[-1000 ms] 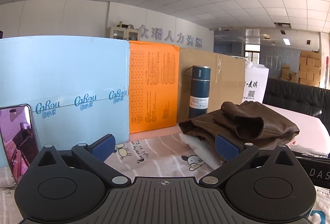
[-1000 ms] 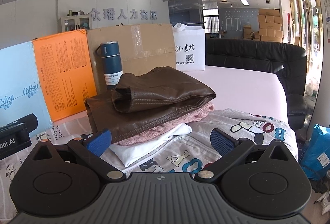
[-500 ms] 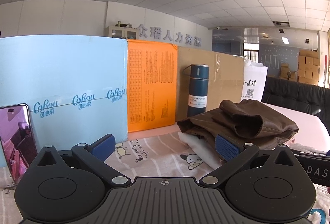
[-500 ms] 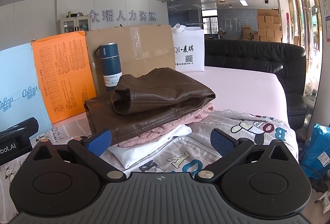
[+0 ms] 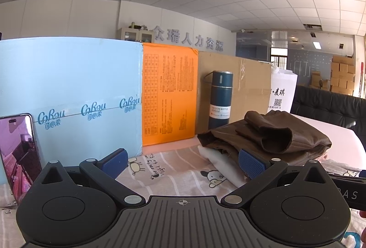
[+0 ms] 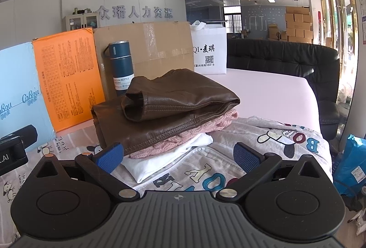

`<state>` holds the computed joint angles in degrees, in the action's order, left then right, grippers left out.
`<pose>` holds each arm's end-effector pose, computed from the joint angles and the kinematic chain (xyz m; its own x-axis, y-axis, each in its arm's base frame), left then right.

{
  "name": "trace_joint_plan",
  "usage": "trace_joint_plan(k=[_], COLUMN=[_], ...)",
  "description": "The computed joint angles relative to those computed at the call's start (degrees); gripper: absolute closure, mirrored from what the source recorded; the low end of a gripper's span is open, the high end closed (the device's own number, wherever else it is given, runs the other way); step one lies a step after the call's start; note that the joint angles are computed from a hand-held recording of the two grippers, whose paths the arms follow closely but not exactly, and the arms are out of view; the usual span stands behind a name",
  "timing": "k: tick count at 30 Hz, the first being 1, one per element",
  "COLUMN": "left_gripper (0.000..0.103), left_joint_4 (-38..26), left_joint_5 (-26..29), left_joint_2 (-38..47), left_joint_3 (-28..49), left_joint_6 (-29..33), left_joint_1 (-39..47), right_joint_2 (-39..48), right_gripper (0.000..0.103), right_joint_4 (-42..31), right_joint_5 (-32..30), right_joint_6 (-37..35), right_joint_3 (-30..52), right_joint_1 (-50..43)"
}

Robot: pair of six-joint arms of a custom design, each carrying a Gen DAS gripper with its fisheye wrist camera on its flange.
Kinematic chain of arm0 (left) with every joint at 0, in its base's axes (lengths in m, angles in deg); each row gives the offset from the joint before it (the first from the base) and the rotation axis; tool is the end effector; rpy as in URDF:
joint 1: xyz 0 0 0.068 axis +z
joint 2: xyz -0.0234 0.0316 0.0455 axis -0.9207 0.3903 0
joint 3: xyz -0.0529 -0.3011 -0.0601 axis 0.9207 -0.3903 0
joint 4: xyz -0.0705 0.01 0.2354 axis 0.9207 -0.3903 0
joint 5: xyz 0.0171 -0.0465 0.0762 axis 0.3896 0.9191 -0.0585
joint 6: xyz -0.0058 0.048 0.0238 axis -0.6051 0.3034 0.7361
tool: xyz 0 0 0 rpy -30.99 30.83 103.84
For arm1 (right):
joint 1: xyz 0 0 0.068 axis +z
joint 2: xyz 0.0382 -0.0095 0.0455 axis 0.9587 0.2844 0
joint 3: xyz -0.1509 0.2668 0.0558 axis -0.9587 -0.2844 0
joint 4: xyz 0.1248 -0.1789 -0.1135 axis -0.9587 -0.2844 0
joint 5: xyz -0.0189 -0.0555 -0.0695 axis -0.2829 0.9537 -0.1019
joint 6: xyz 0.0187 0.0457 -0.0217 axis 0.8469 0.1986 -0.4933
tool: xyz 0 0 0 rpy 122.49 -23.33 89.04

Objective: Fold clothes

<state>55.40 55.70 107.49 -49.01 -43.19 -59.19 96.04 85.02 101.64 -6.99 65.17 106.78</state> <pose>0.2666 0.0285 0.1800 -0.2457 -0.0156 -0.9692 0.0910 0.9951 -0.0391 0.2750 0.1525 0.1507 -0.3431 0.1798 -0.9219 0.2477 0.9641 0.0958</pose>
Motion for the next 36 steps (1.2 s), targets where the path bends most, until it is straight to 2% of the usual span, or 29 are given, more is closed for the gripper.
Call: trace_joint_plan(k=[20, 36], left_gripper=[0.0, 0.0], left_joint_4=[-0.8, -1.0], left_joint_5=[2.5, 3.4], left_joint_2=[-0.5, -0.5], left_joint_3=[0.0, 0.0], left_joint_6=[0.6, 1.2], left_joint_1=[0.4, 0.3], right_joint_2=[0.6, 1.3], right_gripper=[0.0, 0.0], right_joint_4=[-3.7, -3.9], right_joint_5=[0.2, -0.7], right_joint_6=[1.2, 1.2], right_joint_3=[1.9, 2.3], right_joint_1=[-0.2, -0.7])
